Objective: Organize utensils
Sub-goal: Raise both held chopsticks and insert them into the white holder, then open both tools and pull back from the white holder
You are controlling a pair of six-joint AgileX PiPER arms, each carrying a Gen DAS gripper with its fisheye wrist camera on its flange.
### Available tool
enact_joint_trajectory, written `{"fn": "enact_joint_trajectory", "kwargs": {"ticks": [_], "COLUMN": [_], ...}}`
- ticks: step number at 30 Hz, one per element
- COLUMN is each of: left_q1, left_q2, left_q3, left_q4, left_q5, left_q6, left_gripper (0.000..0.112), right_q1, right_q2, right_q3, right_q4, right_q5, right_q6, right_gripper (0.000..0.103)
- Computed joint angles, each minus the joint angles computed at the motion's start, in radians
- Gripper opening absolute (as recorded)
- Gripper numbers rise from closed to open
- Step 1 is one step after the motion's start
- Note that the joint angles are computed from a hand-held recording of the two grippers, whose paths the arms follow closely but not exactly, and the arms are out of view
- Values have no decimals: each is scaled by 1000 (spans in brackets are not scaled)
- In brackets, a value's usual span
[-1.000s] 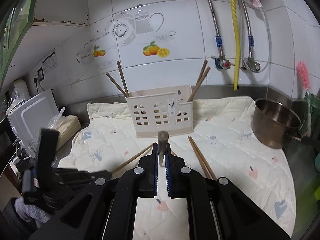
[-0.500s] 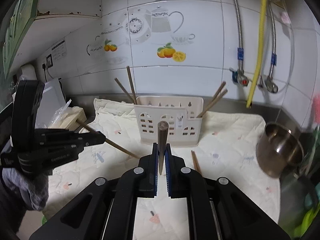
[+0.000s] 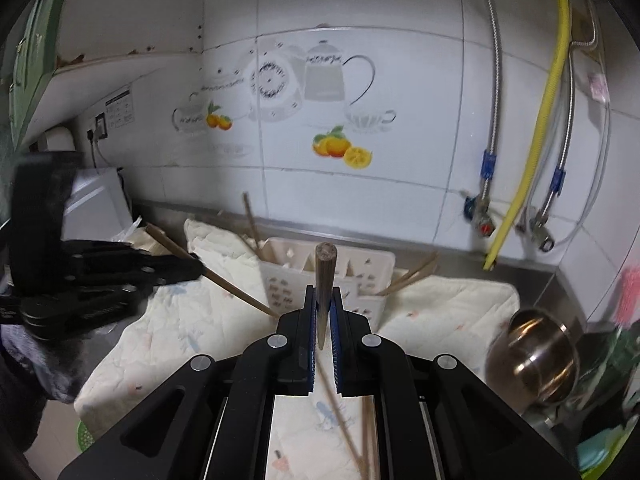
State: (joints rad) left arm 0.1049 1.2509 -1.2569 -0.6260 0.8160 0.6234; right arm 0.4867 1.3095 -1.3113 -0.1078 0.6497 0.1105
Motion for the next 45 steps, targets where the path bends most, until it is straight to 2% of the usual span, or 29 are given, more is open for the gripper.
{"fn": "enact_joint_trajectory", "kwargs": {"ticks": [6,12,15,22,32,45], "left_q1": [-30,-68,-69,-93,-102,-111], "left_q2": [43,159,224,316,398,407], "left_q3": [-161,-323,-377,-419,-454,-443], "left_q4": [108,257,284,344,362,383], "left_q5": [2,37,68,73,94,84], "left_q6": [-99,-210,-228,-266,-299,-331], "left_gripper": [5,5,5,5,5,7], "right_q1": [-63,-107,-113,-123,-143,-153], "right_q2": [78,182,229,372,455,487], "right_q3": [-148,-296,-355,-483,-492,-475], "right_q4": [56,77,66,59,107,123], "right_q5": [48,81,88,122,117,109], "right_q6": [-58,-84,-73,-63,-79,-73], "right_gripper": [7,7,7,7,7,8]}}
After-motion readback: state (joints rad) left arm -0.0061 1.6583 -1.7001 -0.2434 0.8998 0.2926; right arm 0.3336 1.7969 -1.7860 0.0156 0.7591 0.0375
